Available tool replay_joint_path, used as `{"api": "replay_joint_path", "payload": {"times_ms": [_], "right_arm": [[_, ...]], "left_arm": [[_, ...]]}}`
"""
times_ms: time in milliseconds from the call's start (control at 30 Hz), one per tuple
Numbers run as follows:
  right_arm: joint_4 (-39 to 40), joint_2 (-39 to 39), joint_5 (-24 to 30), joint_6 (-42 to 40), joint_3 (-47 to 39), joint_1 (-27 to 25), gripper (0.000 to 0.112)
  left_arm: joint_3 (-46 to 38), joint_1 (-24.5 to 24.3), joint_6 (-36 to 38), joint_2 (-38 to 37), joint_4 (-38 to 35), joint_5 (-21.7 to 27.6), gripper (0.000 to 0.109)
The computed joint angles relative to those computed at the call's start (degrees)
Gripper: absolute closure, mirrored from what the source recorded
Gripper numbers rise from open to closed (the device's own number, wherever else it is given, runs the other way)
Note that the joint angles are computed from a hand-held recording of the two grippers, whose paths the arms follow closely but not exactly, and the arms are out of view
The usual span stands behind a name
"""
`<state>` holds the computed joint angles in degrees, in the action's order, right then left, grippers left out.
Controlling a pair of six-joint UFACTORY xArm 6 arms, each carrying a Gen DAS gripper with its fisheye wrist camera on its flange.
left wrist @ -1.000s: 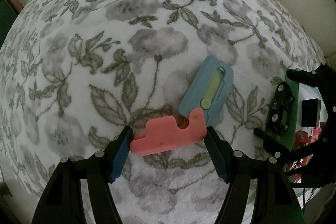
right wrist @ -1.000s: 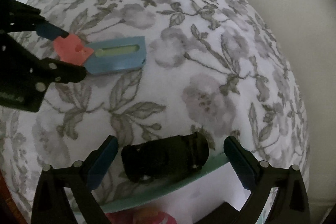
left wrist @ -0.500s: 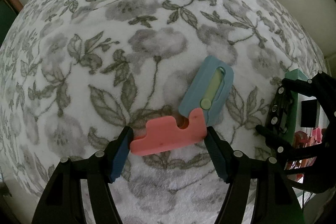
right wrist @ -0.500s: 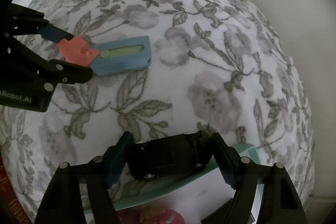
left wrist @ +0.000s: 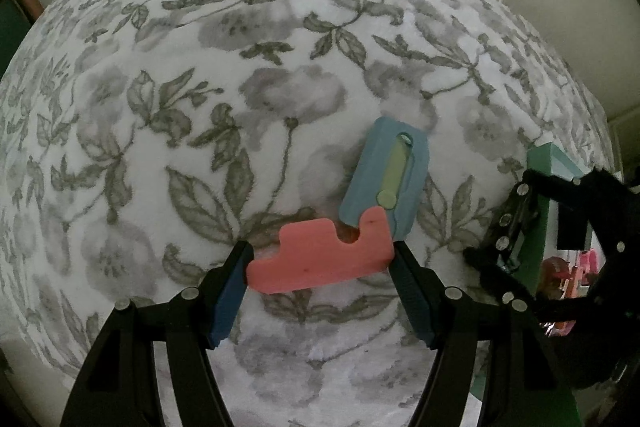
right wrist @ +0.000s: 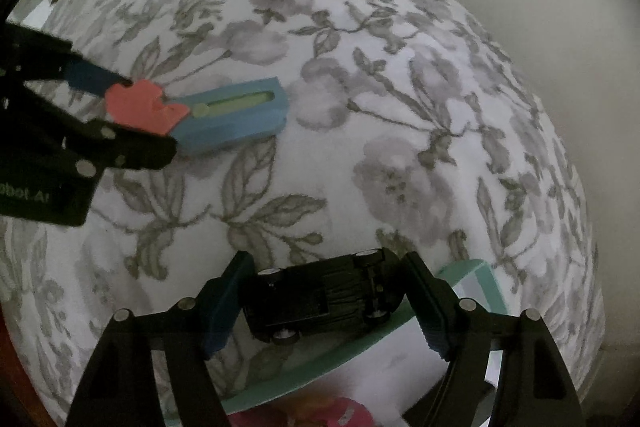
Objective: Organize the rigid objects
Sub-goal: 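Lift the coral block with the left gripper while the right gripper grasps the black toy car, then carry the coral block and black toy car over the tray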
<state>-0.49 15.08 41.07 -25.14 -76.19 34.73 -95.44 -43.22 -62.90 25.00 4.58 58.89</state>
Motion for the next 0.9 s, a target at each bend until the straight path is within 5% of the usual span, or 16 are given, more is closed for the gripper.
{"api": "replay_joint_path", "payload": {"times_ms": [533, 667, 900], "right_arm": [[16.9, -9.2, -9.6, 8.5, 10.0, -0.8, 0.034], [19.0, -11.7, -11.2, 10.9, 11.8, -1.1, 0.034], [17.6, -19.5, -14.4, 16.6, 17.1, -1.1, 0.034]], "left_arm": [[1.3, -1.3, -2.0, -3.5, 3.1, -4.7, 0.039], [3.0, -1.3, -2.4, -4.9, 3.3, -9.1, 0.039], [0.5, -3.1, -4.1, -5.5, 7.9, -8.3, 0.039]]}}
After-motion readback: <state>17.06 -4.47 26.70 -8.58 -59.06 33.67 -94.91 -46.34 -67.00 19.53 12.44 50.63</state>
